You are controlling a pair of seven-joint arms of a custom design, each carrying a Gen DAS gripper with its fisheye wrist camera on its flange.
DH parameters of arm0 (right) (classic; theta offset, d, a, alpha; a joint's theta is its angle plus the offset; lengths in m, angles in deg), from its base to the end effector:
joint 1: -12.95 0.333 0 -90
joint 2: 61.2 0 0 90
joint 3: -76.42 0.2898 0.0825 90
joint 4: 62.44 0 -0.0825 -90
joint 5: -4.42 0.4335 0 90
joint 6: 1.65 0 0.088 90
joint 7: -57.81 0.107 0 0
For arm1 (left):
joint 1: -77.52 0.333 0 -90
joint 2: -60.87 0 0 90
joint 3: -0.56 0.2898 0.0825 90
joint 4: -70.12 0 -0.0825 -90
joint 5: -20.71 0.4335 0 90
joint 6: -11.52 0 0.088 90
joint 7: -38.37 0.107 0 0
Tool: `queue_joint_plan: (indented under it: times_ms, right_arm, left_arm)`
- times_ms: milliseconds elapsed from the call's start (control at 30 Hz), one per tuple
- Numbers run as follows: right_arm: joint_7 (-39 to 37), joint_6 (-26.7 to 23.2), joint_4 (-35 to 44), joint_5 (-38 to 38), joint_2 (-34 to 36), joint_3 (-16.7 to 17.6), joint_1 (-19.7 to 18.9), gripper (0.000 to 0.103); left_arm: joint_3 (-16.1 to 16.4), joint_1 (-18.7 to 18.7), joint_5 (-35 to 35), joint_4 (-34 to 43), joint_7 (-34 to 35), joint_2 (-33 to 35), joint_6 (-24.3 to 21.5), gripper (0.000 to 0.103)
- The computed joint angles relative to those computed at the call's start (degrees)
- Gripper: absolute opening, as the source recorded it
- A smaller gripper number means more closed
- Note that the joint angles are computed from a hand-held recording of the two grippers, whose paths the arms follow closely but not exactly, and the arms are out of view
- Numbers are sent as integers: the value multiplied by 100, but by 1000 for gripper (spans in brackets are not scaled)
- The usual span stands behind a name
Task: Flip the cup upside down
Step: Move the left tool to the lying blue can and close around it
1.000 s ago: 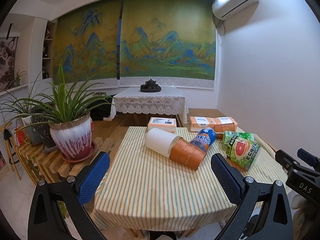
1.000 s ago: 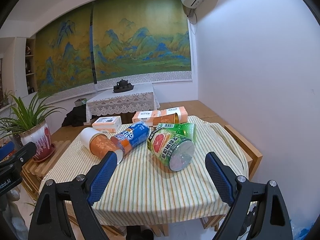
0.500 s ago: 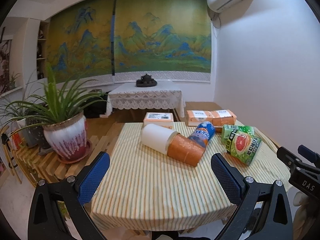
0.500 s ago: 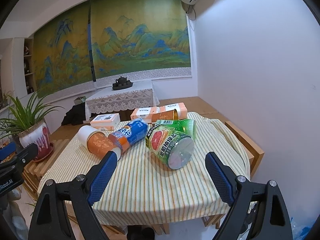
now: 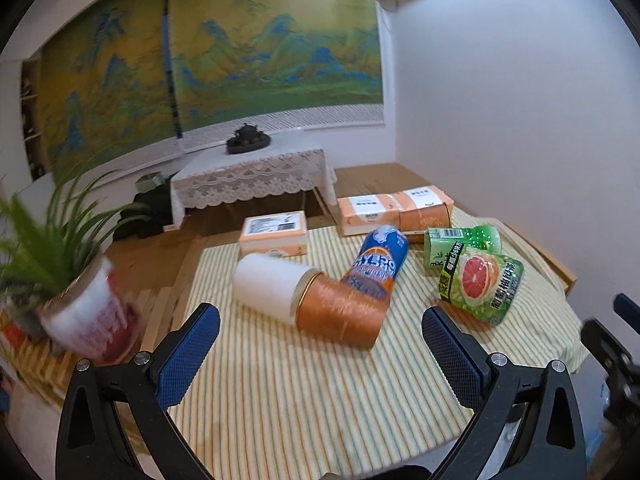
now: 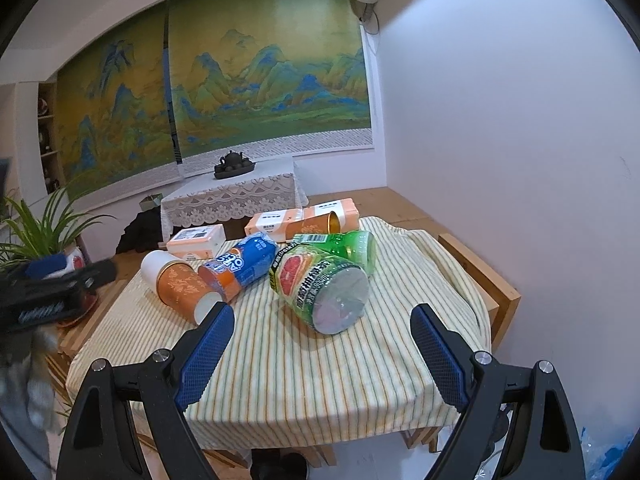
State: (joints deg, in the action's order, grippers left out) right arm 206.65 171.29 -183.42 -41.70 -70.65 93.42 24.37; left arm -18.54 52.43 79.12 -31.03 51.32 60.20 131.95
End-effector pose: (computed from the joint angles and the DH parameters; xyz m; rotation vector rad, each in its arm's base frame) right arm 0.4956 0.3382 0.5479 -1.6522 1.2949 -0.6656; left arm 0.4894 -0.4204 0.5775 -1.7003 1.4180 -0.6790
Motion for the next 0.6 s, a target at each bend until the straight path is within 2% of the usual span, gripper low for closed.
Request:
queue_joint_plan:
  times_ms: [100, 300, 433, 600]
  right_arm:
    - [28, 6, -20, -16, 1, -17, -27, 87]
    - [8, 1, -52, 36, 6, -75, -50, 87]
    - [-36, 1, -58, 78, 49, -126, -82, 87]
    - [48, -46, -37, 47, 122, -198, -107, 87]
  left_arm:
    - [118, 62, -311, 543, 558, 462, 147, 102]
    - [459, -38, -1039, 2117, 1929, 1736, 38, 102]
    - [599, -65, -1877, 3422, 3046, 2729, -239, 102]
    - [791, -200, -2585, 5078, 3963, 3885, -766, 101]
